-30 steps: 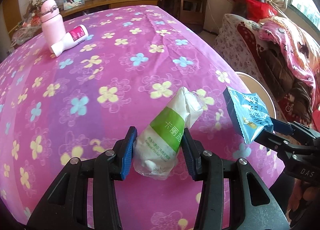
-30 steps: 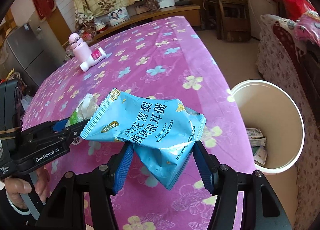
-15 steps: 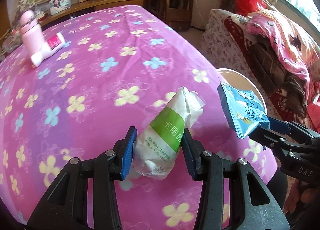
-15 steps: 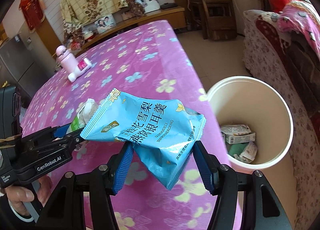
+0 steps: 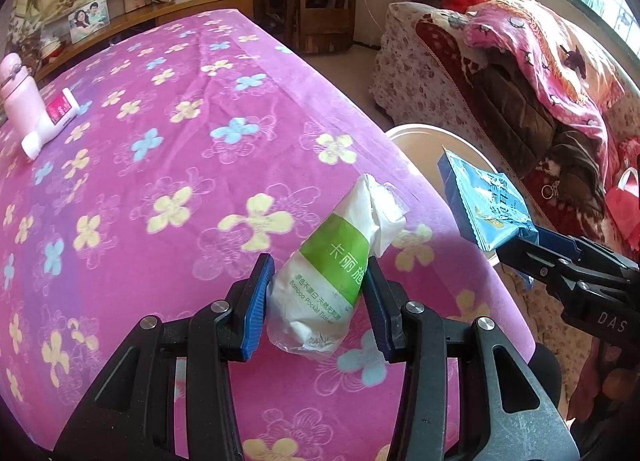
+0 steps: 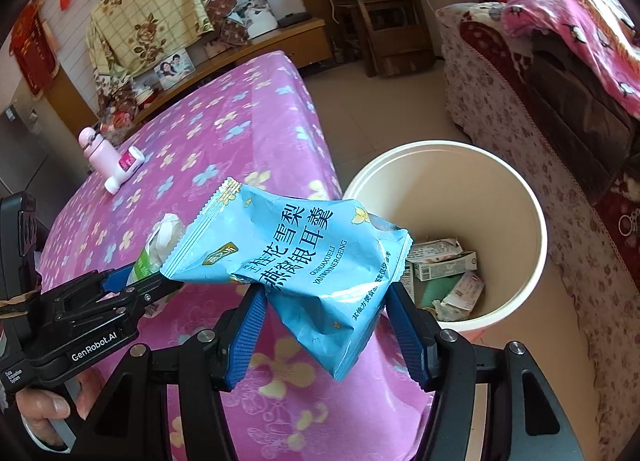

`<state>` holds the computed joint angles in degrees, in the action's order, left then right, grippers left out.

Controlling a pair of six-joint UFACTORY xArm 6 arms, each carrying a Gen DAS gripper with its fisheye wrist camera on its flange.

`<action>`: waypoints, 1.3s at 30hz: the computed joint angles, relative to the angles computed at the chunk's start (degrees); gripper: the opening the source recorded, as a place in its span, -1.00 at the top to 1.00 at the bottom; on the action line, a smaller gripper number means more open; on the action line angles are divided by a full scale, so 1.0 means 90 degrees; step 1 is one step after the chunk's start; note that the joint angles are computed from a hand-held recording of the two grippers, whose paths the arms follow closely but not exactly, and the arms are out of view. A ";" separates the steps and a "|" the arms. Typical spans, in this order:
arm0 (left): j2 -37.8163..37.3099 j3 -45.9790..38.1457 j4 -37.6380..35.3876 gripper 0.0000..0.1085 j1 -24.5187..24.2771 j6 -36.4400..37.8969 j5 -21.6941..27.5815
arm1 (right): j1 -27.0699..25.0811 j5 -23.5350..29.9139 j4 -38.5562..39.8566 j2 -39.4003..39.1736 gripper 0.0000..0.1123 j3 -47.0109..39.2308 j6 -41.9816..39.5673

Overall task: Collect trash
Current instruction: 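Carry the wipe pack and blue wrapper over the bucket and open both tools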

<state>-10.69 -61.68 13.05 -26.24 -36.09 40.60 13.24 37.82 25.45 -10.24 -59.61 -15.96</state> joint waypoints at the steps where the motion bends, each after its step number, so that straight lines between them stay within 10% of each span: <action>1: 0.0040 -0.0042 0.0008 0.22 -0.0015 -0.0003 0.0013 | -0.0028 -0.0006 0.0020 0.0005 -0.06 0.0001 -0.0002; 32: 0.2318 -0.2465 -0.1433 0.19 -0.0350 0.1054 -0.0045 | -0.1163 -0.0128 -0.0211 0.1262 -0.08 -0.0802 0.0867; 39: 0.2449 -0.2473 -0.1662 -0.20 -0.0377 0.1090 -0.0477 | -0.1300 -0.0213 0.0251 0.1357 -0.31 -0.0826 0.0769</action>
